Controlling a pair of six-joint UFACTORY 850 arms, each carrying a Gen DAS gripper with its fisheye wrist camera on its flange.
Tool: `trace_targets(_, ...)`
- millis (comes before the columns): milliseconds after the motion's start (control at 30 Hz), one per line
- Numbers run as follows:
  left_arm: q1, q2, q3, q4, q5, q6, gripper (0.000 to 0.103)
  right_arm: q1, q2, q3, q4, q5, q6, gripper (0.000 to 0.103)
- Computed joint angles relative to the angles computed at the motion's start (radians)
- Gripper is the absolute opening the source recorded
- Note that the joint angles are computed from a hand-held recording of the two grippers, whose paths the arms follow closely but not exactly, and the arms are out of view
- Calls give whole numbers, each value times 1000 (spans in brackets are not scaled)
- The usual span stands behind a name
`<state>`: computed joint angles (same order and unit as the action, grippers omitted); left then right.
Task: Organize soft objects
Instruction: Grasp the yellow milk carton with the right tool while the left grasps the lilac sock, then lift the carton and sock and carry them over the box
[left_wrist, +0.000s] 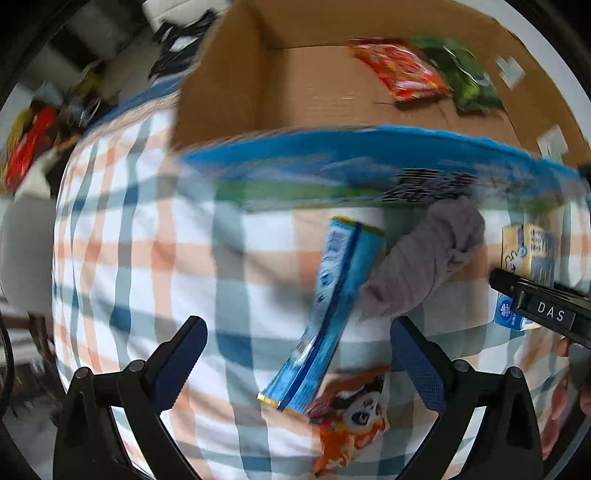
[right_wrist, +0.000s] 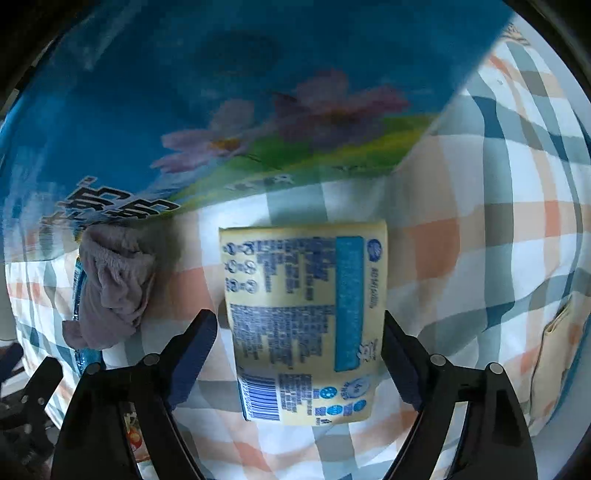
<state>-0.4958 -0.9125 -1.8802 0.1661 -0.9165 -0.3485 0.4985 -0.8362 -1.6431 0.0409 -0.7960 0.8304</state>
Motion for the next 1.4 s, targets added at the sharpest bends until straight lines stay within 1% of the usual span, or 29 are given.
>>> trace_targets(67,-19,-31,-47,20,-4,52,102,4,-3,-5,15,-4,-15,77)
trace_targets(100,-26,-44,-67,27,-6,77,102,7,-3,-5,10,-10,-17,74)
trace_targets(133,-35,-66,-98,24,-15,114,102,8,-3,-4,11,-14,-22,67)
trace_targets(200,-45,-100,-146,11,-31,179,102,6,11,24,44,8,-45,66)
trace_targets(333,-59,-187,-261,-34,-86,289,100,-11,52,93,118,52,-99,66)
trace_targets(400,-62,-231,-319,-47,-124,320,87,-16,62,115,144,63,-120,66)
trace_targets(433,-63,-257,-356,-54,-149,328,84,-27,68,125,164,69,-144,66)
trace_targets(467,-63,-277,-384,-60,-167,334,73,-30,71,131,179,74,-157,67)
trace_targets(500,-61,-287,-398,-79,-168,347,65,-33,77,143,193,85,-163,67)
trace_targets(533,-61,-288,-398,-90,-161,356,59,-36,81,154,203,94,-169,67)
trace_targets(567,-61,-291,-403,-98,-165,362,47,-37,83,157,207,95,-173,67)
trace_targets(600,-60,-294,-409,-108,-176,363,43,-37,85,159,209,94,-176,67)
trace_targets(700,-51,-283,-392,-136,-188,322,41,-37,79,147,225,72,-194,66)
trace_targets(800,-13,-248,-339,-265,-203,277,40,-51,54,110,260,36,-233,66)
trace_targets(933,42,-150,-175,-484,-192,248,40,-49,61,113,282,-3,-273,66)
trace_targets(1000,49,-108,-100,-530,-176,243,40,-44,68,118,272,-26,-285,66)
trace_targets(1067,46,-90,-51,-529,-162,247,40,-31,69,117,242,-53,-282,66)
trace_targets(1133,39,-101,-43,-501,-165,236,41,-13,67,117,207,-71,-271,66)
trace_targets(1267,28,-125,-68,-447,-167,243,44,6,40,97,172,-90,-249,66)
trace_targets(1300,20,-134,-85,-427,-171,241,44,6,38,99,171,-87,-246,66)
trace_targets(1333,-2,-141,-98,-408,-166,229,44,12,17,70,172,-95,-234,66)
trace_targets(1400,-19,-156,-124,-385,-168,228,45,13,22,85,176,-82,-228,66)
